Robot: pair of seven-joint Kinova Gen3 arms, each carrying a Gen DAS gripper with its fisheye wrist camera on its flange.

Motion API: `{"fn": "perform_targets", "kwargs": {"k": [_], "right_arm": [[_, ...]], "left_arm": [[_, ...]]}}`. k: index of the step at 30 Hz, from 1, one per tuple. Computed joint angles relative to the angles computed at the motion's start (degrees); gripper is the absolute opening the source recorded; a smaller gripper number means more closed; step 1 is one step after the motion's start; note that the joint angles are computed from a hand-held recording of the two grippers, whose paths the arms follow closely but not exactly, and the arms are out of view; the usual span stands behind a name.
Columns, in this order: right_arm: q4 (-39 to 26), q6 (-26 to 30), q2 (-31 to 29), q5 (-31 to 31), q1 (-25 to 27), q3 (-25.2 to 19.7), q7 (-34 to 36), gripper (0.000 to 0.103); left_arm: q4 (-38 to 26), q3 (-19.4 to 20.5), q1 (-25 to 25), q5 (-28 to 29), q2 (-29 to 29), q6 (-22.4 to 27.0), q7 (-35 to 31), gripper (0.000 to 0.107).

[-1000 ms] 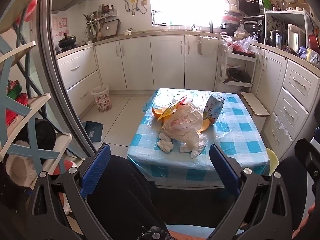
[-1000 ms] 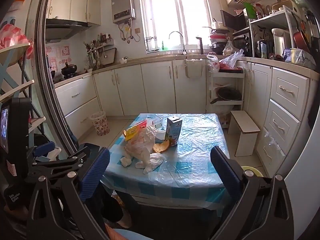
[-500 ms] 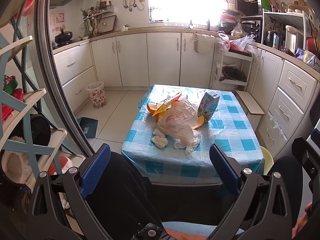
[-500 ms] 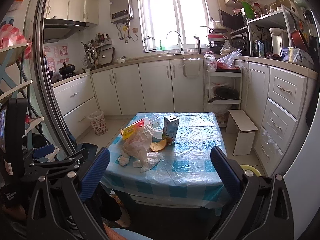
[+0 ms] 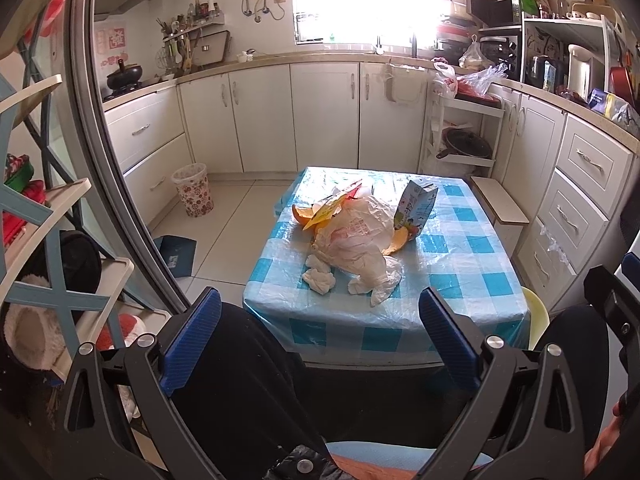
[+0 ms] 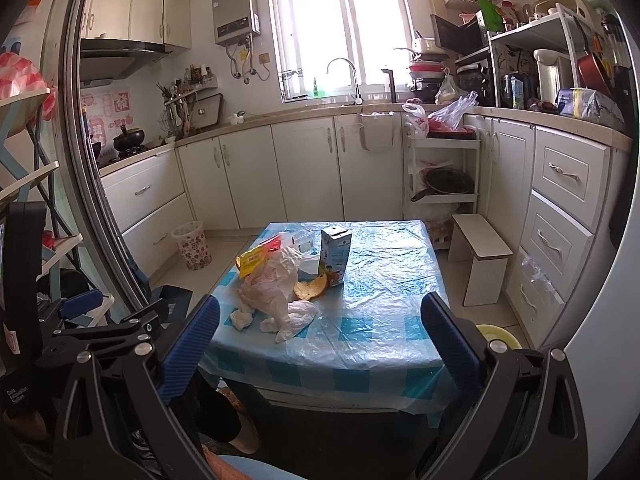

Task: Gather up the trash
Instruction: 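Move both tools toward the cluttered table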

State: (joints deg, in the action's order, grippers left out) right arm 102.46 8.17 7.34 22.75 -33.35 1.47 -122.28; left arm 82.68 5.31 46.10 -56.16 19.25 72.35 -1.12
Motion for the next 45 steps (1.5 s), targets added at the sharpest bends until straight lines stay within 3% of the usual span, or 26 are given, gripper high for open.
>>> {"fn": "perform_targets", "kwargs": {"k": [15,31,45], "right_arm": [[-3.1,2.9,2.9,-9.7,6.0,-6.1,10.8,0.097],[-7.3,6.9,6.9,-17.1,8.1,-7.8,18.5,0.097],[-14.9,11.9,13.5,-21.5,9.8,-9.3,23.8,0.097]], "left_arm": [[-0.5,-0.6,-2.1,3.2,0.9,-2.0,-2.1,0.095],[-1.3,-2.1,-5.1,9.4,2.8,-5.5,-6.5,0.095],[-3.5,-4.3,-8.6,16.1,6.4,-8.4,-12.3,0.095]]}}
